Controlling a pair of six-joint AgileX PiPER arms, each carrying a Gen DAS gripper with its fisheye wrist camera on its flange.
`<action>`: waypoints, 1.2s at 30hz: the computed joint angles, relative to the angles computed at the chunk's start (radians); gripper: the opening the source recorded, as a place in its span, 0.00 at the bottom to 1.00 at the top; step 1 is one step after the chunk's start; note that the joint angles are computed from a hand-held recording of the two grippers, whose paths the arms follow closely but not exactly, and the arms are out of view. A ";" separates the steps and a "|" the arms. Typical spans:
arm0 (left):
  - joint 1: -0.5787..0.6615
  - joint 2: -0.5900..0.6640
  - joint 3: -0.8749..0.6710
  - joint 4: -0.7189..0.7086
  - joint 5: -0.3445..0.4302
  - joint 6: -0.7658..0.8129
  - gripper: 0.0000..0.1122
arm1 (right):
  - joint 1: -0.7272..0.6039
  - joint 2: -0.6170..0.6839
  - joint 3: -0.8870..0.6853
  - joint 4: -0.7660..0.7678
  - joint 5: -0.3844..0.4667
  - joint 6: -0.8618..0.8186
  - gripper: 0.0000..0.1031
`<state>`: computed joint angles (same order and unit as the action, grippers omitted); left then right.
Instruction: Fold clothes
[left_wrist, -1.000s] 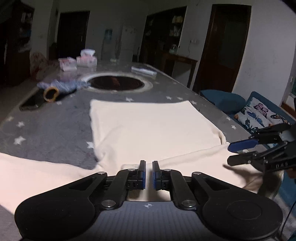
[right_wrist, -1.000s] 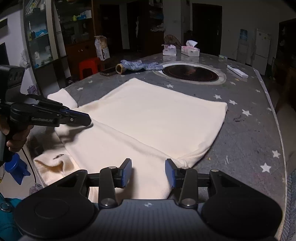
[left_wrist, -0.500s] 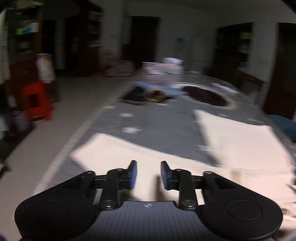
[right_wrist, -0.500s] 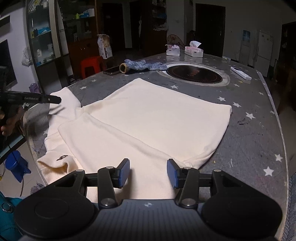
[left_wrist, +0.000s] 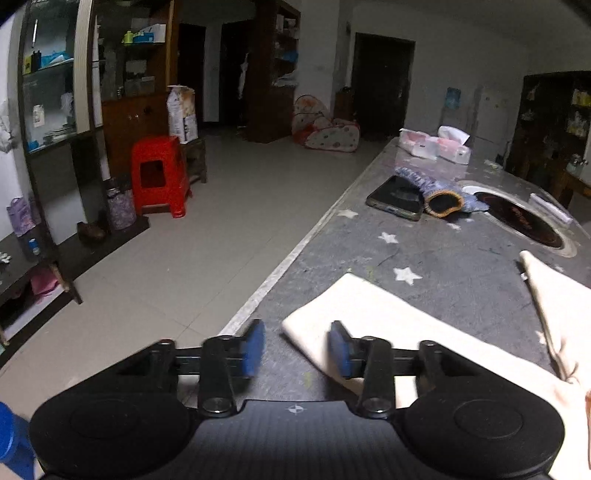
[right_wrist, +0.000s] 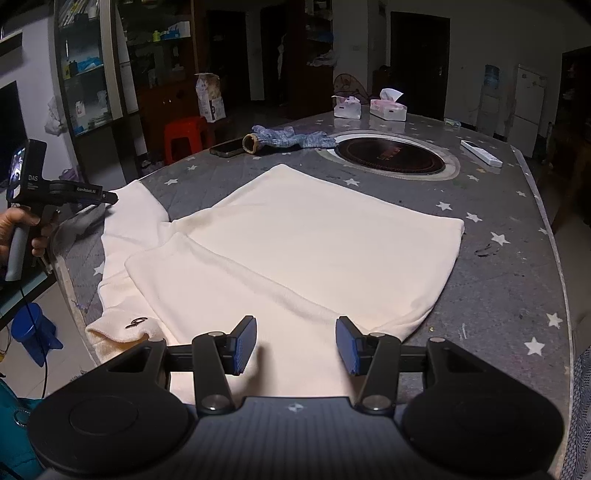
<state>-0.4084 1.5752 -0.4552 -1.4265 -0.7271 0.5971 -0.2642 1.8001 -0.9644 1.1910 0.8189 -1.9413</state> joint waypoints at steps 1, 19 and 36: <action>0.005 -0.004 0.004 0.020 0.006 -0.019 0.14 | -0.001 -0.001 0.001 0.002 0.000 0.001 0.47; -0.244 -0.214 -0.148 0.454 0.247 -0.280 0.05 | -0.110 -0.011 0.033 0.084 0.083 -0.051 0.46; -0.313 0.118 -0.361 1.071 0.469 -0.689 0.13 | -0.214 0.014 0.021 0.107 0.119 -0.036 0.47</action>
<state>-0.7214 1.6931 -0.8166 -0.3555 -0.2585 -0.0917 -0.4781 1.8142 -0.9438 1.2982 0.9381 -1.9777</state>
